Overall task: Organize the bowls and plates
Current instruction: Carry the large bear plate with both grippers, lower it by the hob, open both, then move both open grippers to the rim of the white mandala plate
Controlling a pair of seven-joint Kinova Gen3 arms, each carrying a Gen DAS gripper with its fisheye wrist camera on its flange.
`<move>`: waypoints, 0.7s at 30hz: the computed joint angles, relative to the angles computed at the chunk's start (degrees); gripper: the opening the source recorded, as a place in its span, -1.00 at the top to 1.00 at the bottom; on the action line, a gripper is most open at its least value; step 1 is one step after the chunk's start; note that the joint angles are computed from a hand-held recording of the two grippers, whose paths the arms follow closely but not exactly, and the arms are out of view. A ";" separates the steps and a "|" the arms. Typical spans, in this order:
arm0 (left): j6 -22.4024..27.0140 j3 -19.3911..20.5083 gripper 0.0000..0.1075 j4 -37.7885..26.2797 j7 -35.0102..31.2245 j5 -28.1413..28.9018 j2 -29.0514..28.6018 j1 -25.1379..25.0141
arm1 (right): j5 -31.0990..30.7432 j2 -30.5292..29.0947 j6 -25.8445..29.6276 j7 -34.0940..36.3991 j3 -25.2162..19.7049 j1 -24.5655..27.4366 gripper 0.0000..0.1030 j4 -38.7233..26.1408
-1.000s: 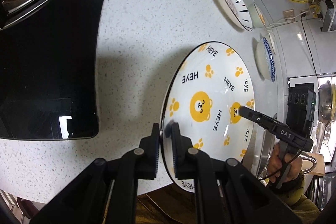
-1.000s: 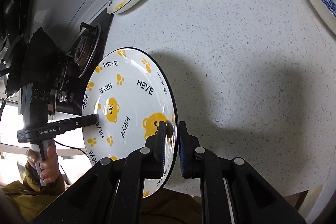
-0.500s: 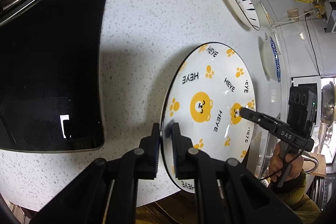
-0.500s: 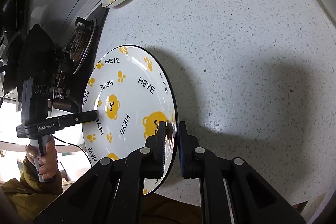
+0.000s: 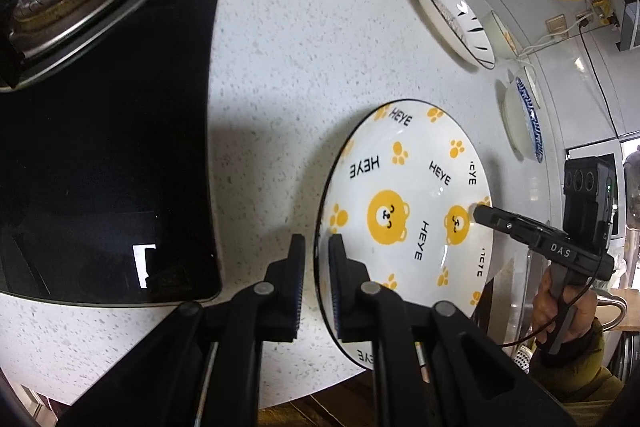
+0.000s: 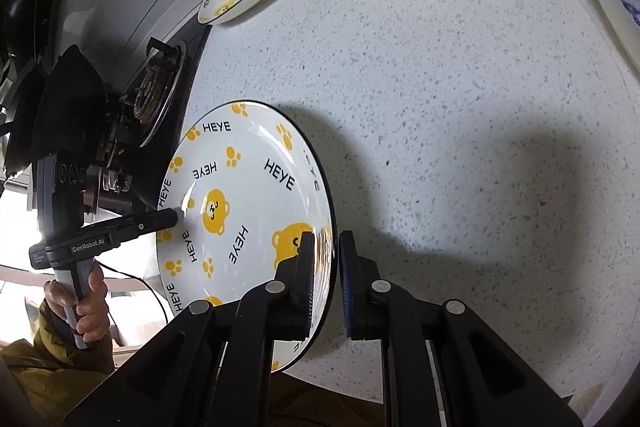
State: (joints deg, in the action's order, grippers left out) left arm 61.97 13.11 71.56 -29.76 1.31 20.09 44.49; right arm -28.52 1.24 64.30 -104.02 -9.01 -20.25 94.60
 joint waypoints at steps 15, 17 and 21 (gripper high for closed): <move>-5.78 3.05 0.78 5.57 8.05 -17.14 -9.11 2.20 | 11.40 -9.15 -0.14 -12.21 -1.04 0.28 0.25 -1.88; -8.41 3.95 0.78 7.43 12.66 -21.37 -11.15 2.28 | 14.30 -10.34 0.20 -14.03 -1.56 0.30 0.11 -3.25; -3.03 -3.28 0.78 2.15 12.58 -27.28 -9.32 10.93 | 17.53 -11.63 0.95 -15.10 -1.64 0.42 -0.04 -5.75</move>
State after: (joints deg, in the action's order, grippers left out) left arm 58.94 9.83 73.71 -17.19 -25.97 10.77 55.43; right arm -10.99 -10.39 65.25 -119.12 -10.65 -19.83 88.86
